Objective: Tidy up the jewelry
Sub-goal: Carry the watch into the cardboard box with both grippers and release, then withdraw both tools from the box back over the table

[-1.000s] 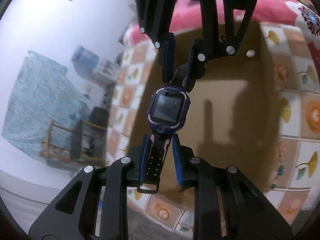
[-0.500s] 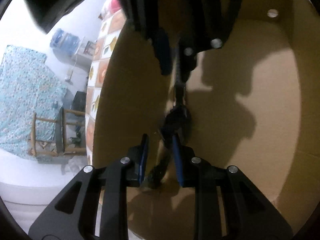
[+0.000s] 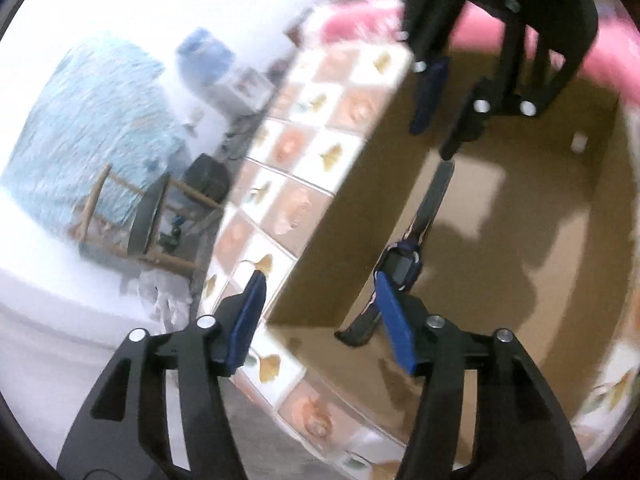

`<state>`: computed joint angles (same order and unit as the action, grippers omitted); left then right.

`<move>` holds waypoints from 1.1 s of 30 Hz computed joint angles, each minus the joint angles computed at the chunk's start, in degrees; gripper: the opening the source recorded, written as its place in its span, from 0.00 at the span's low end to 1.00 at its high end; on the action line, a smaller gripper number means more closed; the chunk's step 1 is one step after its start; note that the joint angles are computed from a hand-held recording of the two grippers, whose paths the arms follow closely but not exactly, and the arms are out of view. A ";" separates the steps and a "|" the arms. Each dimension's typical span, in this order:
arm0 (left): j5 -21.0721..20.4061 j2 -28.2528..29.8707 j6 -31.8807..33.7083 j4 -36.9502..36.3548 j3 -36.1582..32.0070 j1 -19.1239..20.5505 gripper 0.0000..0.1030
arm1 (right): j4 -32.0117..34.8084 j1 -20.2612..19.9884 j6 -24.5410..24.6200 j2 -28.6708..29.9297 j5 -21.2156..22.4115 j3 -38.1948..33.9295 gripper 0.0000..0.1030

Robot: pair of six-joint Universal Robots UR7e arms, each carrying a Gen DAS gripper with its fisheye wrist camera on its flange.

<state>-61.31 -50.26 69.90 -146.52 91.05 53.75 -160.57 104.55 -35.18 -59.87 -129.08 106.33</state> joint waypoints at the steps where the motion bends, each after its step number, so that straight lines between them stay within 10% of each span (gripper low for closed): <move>1: -0.64 -1.74 -2.01 0.24 0.99 -0.26 0.62 | -2.08 0.82 0.54 -1.20 0.18 1.44 0.34; 7: -7.80 -17.47 -16.71 1.53 12.39 -0.68 0.84 | -22.54 9.62 9.99 -6.43 -3.96 16.14 0.57; 17: -1.96 -26.68 -48.24 -1.58 34.59 4.44 0.87 | -35.45 9.74 52.72 11.35 -4.55 29.75 0.67; 24: 2.04 -22.53 -47.14 -9.30 38.80 5.48 0.89 | -31.69 10.49 58.52 16.93 -14.03 25.78 0.68; 33: 1.90 -23.25 -48.37 -11.12 40.15 4.62 0.93 | -26.54 10.45 61.99 17.59 -17.58 23.87 0.94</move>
<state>-59.41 -73.51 21.54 -157.64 131.21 58.37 -187.11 115.00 26.81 -42.29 -146.66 130.19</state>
